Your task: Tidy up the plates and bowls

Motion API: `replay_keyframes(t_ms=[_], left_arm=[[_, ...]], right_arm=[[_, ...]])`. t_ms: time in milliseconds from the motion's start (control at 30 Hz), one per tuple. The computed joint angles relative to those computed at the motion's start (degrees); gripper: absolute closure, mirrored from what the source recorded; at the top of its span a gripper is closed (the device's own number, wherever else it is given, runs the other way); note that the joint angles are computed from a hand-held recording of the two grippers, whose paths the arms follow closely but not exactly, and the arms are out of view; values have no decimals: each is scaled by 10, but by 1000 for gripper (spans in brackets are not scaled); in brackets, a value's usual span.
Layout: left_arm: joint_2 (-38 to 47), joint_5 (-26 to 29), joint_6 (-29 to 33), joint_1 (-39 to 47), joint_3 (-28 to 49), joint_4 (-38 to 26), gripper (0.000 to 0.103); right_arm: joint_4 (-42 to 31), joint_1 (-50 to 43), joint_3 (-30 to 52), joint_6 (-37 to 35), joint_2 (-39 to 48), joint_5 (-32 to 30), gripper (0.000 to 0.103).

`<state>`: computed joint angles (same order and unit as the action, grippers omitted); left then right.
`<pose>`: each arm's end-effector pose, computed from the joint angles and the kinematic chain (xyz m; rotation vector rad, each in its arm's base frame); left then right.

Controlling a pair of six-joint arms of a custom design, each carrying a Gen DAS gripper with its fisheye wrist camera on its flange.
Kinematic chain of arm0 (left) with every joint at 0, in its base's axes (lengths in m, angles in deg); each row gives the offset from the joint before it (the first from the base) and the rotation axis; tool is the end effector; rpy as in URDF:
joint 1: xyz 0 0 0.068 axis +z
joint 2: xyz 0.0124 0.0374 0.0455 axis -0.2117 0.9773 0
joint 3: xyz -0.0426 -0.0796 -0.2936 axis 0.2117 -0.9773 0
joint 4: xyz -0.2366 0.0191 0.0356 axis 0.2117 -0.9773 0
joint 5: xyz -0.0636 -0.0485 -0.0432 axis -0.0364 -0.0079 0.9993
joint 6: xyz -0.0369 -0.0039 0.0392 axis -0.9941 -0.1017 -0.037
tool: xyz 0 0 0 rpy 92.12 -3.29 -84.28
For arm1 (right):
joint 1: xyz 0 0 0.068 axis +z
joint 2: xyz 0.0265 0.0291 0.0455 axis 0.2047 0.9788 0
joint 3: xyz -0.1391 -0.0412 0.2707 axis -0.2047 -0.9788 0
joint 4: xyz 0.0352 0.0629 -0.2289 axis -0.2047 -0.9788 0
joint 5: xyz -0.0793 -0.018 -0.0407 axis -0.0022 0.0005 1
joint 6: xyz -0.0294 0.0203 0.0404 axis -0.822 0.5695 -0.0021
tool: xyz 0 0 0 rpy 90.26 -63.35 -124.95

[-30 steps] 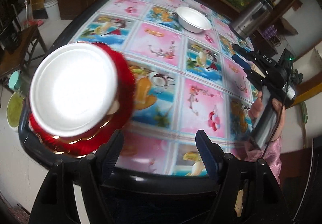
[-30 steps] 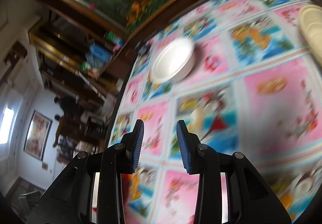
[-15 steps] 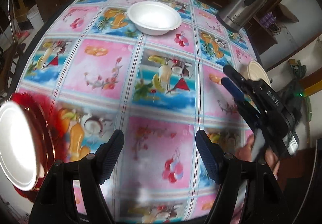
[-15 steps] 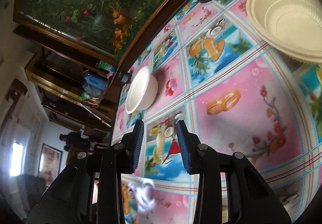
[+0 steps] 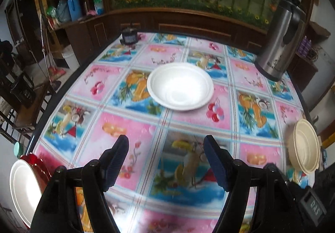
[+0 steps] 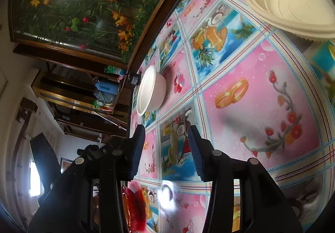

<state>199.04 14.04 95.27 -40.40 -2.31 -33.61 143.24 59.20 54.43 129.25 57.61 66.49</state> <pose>0.3819 -0.2099 0.1690 0.8485 2.3596 -0.3073 0.1980 0.1789 0.0727 1.3231 1.6792 0.7335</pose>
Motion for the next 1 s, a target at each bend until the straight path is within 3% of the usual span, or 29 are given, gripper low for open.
replay_keyframes(t_ms=[267,833,1000], left_arm=[[18,-3,-22,-9,14,51,29],[82,17,-61,8,86,62,26],[94,28,-67,16,108,50,26]], right_arm=[[2,-11,6,12,21,-22,60],[-35,-38,33,19,44,-72,60],[-76,-47,46,2,33,-74,60]])
